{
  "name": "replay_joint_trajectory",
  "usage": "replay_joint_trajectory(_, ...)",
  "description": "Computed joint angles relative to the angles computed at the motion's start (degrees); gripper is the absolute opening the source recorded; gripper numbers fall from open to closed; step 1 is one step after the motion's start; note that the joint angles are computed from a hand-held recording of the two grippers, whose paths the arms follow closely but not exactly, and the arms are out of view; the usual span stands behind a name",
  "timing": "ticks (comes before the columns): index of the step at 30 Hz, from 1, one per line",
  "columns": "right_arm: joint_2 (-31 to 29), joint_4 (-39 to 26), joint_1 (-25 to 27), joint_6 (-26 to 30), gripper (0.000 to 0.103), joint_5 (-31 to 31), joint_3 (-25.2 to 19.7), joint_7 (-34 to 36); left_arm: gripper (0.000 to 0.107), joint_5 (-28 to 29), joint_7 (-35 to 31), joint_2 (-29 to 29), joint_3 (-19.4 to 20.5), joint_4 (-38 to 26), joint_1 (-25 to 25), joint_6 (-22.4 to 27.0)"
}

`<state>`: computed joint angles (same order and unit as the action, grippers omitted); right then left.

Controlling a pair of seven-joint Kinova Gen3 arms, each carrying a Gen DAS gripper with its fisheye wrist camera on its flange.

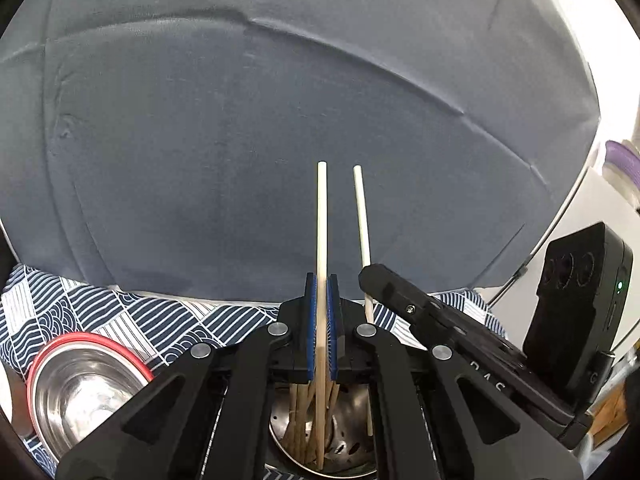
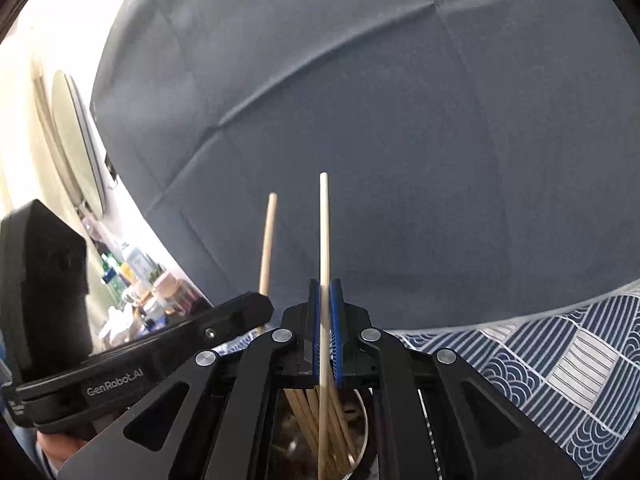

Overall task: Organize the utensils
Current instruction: 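Open both tools over the black holder, dropping their chopsticks in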

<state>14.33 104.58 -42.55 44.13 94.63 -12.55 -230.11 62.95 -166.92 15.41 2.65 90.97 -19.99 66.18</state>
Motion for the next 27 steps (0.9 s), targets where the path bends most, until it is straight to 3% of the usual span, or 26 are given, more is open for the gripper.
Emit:
replay_joint_trajectory(7,1.22,-0.35,-2.87,3.9,0.005,-3.3,-0.31,3.67,0.005,1.29,-4.85,-1.36,-0.68,3.99,-0.24,-1.7)
replay_joint_trajectory(16,0.46,-0.11,-6.6,8.65,0.009,-7.93,-0.49,8.61,0.006,3.06,-7.23,-2.59,-2.56,6.16,-1.89,-0.06)
replay_joint_trajectory(18,0.17,-0.62,-7.48,10.58,0.009,-9.6,-0.53,9.8,0.011,3.3,-6.72,-3.02,-3.11,6.2,-2.52,0.83)
replay_joint_trajectory(22,-0.1,-2.77,-9.08,15.36,0.032,-14.71,-0.58,13.67,0.036,2.68,-5.39,-3.99,-4.08,6.07,-2.84,0.28)
replay_joint_trajectory(27,0.01,-6.22,-11.72,22.95,0.053,-20.47,-0.56,17.88,0.071,2.42,-4.53,-5.43,-5.23,6.58,-3.85,0.01)
